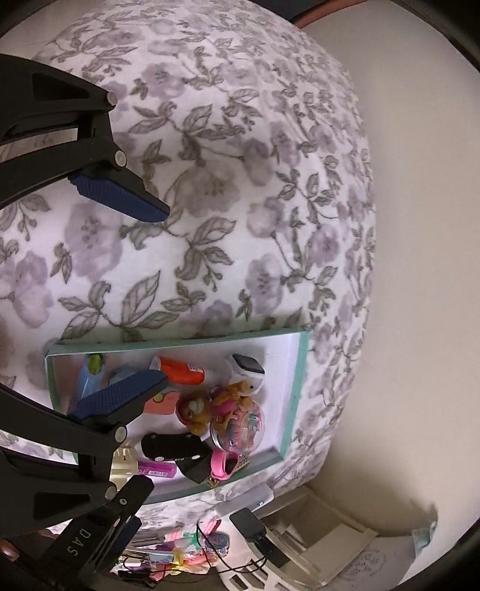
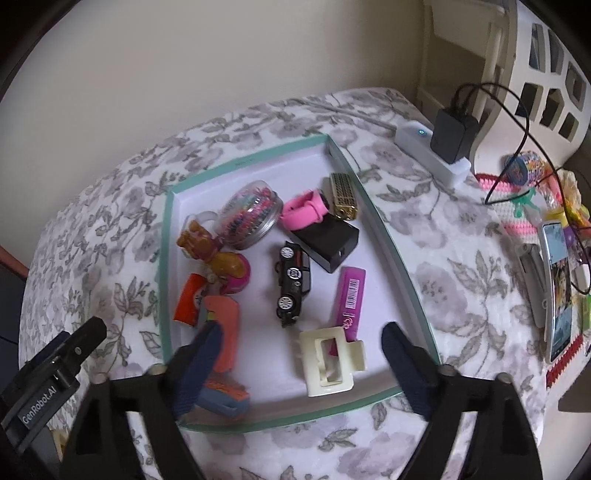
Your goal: Organize rigid objects
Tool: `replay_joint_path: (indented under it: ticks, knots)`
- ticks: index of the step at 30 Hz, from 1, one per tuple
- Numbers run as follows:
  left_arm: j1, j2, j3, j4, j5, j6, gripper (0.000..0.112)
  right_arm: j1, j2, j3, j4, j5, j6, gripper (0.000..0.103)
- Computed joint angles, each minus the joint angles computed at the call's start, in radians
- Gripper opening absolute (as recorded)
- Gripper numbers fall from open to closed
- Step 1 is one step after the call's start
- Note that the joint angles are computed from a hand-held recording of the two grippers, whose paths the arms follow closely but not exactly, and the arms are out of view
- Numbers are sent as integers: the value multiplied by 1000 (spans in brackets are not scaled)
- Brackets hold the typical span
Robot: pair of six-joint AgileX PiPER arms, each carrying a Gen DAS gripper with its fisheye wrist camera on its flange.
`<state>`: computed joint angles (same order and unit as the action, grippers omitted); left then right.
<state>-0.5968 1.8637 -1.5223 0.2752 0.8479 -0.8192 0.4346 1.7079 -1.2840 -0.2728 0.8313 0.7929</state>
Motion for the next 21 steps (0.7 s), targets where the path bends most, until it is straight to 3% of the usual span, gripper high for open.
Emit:
replay_joint_path:
  ticks: [7,21]
  knots:
    - [-43,-75,66,84,31,-60,83,51,-45,47,-63,-17,75,103]
    - [-79,-146,173,148,91,-113,83,180,-139,134,-212,26,220,103]
